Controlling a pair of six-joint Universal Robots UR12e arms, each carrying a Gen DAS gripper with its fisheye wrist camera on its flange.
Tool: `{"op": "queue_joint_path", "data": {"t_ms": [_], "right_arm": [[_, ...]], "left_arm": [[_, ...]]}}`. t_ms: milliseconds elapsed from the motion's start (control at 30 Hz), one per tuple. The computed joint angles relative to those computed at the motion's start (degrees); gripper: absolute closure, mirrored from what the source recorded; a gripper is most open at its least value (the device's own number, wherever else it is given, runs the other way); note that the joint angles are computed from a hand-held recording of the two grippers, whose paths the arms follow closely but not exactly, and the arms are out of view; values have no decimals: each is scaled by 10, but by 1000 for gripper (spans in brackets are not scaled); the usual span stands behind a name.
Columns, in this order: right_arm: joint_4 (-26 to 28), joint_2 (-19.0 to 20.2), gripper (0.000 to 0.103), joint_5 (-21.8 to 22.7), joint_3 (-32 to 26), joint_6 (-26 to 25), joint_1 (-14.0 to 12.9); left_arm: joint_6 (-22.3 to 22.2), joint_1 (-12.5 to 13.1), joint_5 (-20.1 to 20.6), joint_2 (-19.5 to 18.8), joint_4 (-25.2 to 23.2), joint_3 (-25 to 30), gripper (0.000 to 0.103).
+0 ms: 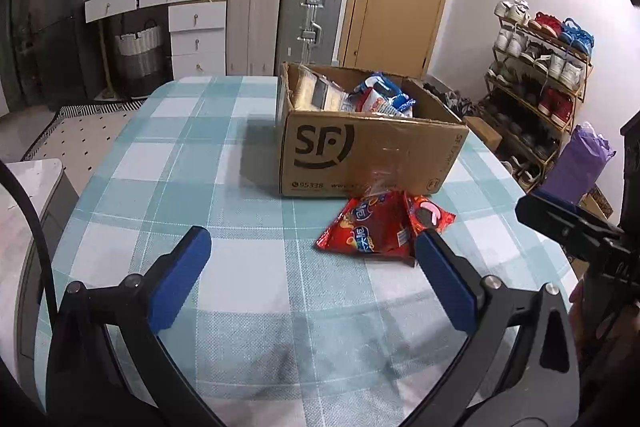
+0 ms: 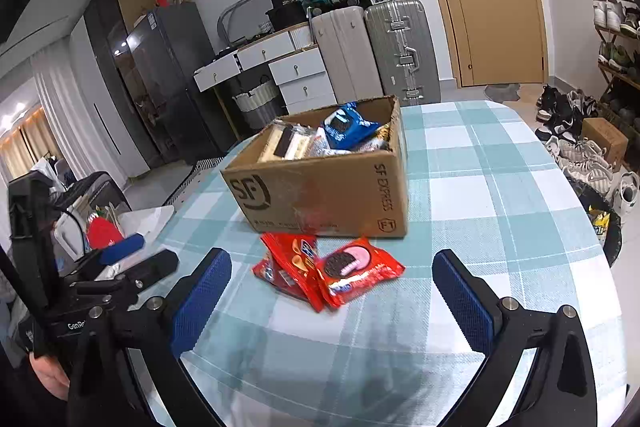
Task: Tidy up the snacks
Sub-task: 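Move the left gripper to the red wafer pack and grasp it, then hold the red wafer pack with the left gripper while the right gripper grasps the red Oreo pack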
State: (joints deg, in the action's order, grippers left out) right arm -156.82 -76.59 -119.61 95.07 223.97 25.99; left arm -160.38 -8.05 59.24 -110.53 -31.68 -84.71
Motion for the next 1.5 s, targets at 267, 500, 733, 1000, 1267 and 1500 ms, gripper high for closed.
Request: {"op": "queue_joint_path", "data": {"t_ms": [267, 500, 733, 1000, 1267, 1500], "right_arm": [[15, 0, 0, 2, 3, 14, -3], [11, -6, 0, 6, 13, 11, -9], [10, -12, 0, 20, 22, 17, -14], [4, -19, 0, 30, 32, 33, -18], [3, -23, 0, 36, 37, 49, -20], [21, -26, 0, 35, 40, 66, -23]], "left_arm": [[0, -19, 14, -21, -34, 21, 1], [-27, -40, 8, -43, -72, 51, 1], [-41, -68, 61, -81, -96, 90, 1], [-45, -85, 93, -117, -92, 121, 3], [-45, -84, 65, -133, -129, 148, 34], [-30, -90, 63, -141, -137, 166, 68]]}}
